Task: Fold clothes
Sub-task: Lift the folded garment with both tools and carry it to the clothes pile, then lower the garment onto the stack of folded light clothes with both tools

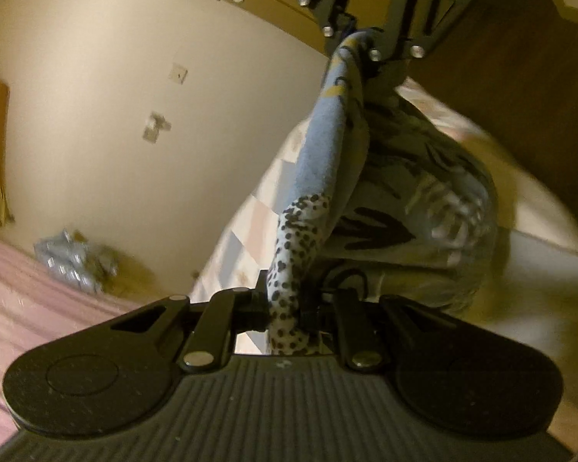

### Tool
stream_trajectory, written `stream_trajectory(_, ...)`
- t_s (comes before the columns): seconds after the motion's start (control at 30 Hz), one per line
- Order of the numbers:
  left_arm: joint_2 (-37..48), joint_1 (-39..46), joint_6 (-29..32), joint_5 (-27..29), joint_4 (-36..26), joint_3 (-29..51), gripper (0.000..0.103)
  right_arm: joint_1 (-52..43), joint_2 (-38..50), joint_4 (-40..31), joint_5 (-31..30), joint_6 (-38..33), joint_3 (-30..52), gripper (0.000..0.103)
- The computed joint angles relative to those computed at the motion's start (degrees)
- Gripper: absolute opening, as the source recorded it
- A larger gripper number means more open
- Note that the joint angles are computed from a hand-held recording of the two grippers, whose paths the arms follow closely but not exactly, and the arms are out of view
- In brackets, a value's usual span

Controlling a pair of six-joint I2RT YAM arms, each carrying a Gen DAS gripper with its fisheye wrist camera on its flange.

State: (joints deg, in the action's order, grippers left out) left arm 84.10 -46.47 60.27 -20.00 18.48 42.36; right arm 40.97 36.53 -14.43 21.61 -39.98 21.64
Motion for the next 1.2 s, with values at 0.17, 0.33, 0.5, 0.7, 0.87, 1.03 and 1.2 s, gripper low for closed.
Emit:
stream_trajectory(0.17, 18.0, 7.7, 6.9, 6.7, 10.7, 19.8, 0.012, -23.1, 19.5, 20.8, -14.3, -13.5, 8.8, 0.009)
stream_trajectory(0.33, 35.6, 11.7, 6.3, 11.1, 17.4, 32.4, 0.011, -30.0, 36.4, 49.9, -16.8, -22.0, 11.9, 0.010)
stream_trajectory(0.5, 52.6, 12.9, 5.5, 11.9, 8.7, 40.9, 0.012, -32.0, 60.8, 65.4, -17.8, -23.2, 12.6, 0.010)
stream_trajectory(0.7, 54.6, 13.7, 6.8, 13.2, 16.6, 37.3, 0.019, -32.5, 74.2, 64.6, -18.5, -25.1, 15.0, 0.016)
stream_trajectory(0.87, 50.3, 15.7, 8.8, 15.0, 24.2, 27.9, 0.026, -33.3, 72.2, 69.5, -18.5, -25.7, 9.7, 0.026)
stream_trajectory(1.03, 52.3, 15.4, 11.3, 13.9, 22.9, 30.2, 0.018, -32.9, 72.7, 74.8, -16.9, -26.7, 5.3, 0.026)
stream_trajectory(1.2, 52.9, 15.8, 13.4, 13.9, 25.2, 29.7, 0.009, -32.0, 75.1, 70.8, -14.6, -24.9, 9.2, 0.024)
